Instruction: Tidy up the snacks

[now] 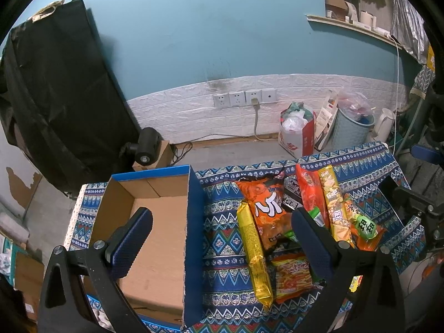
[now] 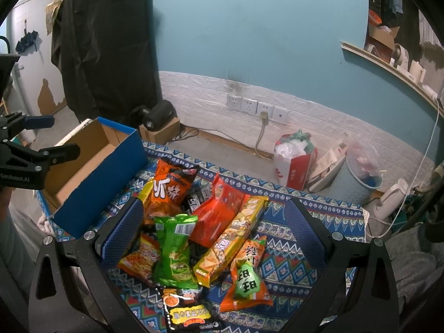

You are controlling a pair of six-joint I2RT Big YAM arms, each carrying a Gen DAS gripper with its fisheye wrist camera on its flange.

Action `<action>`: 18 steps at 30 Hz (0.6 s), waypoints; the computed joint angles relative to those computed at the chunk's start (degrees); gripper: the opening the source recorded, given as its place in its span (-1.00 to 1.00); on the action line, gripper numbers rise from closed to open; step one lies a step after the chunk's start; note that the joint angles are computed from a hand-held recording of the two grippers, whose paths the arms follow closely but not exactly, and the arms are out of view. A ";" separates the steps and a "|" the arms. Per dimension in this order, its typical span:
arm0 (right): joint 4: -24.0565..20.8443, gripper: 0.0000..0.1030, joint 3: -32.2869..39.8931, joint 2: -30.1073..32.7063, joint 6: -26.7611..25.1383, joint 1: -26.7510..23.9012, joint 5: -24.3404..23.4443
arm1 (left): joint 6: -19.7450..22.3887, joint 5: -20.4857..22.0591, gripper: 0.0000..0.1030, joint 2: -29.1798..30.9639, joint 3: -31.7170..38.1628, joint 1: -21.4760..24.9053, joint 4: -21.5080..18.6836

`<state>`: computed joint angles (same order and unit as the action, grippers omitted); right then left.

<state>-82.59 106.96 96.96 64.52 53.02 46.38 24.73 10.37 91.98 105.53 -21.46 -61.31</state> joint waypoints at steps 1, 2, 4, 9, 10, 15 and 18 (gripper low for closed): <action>0.03 0.93 -0.01 0.02 0.03 0.01 -0.07 | -0.04 -0.05 0.97 -0.03 -0.05 -0.01 0.02; -0.07 0.93 0.12 0.09 0.05 0.01 -0.13 | -0.02 0.06 0.97 0.03 0.05 0.03 -0.11; -0.06 0.93 0.05 0.04 0.06 0.02 -0.12 | -0.08 0.11 0.97 -0.03 -0.02 0.01 -0.14; -0.35 0.93 0.16 0.15 -0.02 -0.04 -0.53 | -0.22 0.29 0.97 -0.08 -0.21 0.00 -0.27; -0.39 0.93 0.16 0.14 -0.01 -0.04 -0.54 | -0.24 0.29 0.97 -0.08 -0.23 0.00 -0.28; -0.26 0.93 0.03 0.07 0.09 -0.04 -0.55 | -0.18 0.37 0.97 0.05 -0.14 0.04 -0.35; -0.32 0.93 0.10 0.10 -0.01 -0.07 -0.58 | -0.11 0.34 0.97 0.10 -0.10 0.05 -0.41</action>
